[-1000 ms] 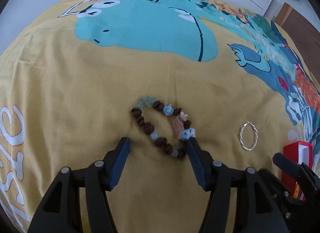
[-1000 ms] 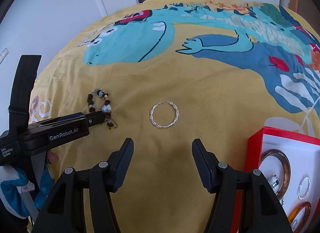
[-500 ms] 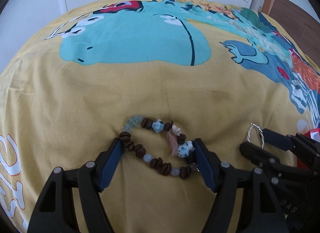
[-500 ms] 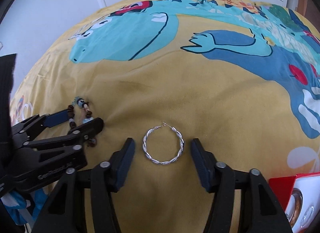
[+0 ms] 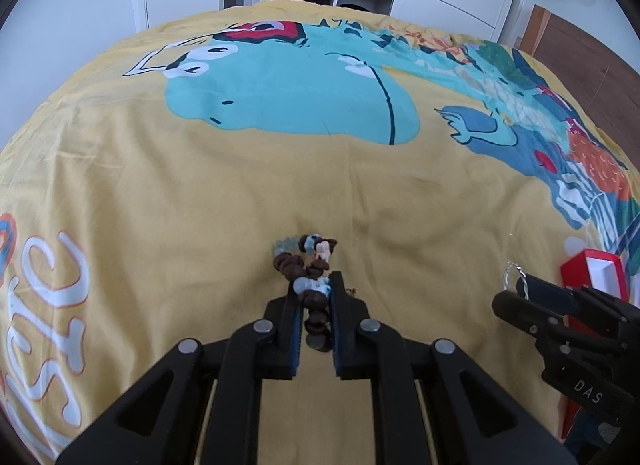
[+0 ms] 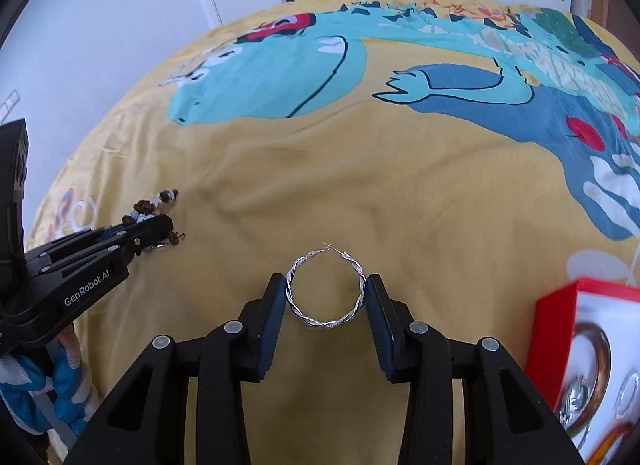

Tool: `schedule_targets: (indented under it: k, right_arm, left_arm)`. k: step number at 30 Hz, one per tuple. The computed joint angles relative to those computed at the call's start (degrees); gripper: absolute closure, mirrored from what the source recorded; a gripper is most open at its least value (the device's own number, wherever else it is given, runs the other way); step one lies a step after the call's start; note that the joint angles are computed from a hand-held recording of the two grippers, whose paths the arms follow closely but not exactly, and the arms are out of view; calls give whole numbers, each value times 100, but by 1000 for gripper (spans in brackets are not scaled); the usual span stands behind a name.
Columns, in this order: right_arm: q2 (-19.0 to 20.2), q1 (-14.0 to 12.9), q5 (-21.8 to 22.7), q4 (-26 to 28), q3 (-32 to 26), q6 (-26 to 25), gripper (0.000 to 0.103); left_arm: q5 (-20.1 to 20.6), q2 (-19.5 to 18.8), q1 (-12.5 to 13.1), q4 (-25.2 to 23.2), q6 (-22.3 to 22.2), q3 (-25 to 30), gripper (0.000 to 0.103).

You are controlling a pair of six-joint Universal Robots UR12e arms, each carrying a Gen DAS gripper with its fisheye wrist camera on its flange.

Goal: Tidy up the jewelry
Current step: 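Carry the beaded bracelet and hoop earring in both tools over the red box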

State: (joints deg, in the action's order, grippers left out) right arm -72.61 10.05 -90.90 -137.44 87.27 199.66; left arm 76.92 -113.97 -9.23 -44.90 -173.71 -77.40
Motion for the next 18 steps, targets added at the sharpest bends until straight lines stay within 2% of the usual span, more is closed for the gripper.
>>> schedule_targets:
  k: [6, 18]
  right_arm:
    - [-299, 139, 53, -147, 193, 195, 63]
    - [-974, 461, -230, -168, 566, 535, 63]
  left_arm:
    - [-228, 438, 108, 7, 19, -333, 92]
    - [-623, 1409, 278, 30, 210, -1066, 92]
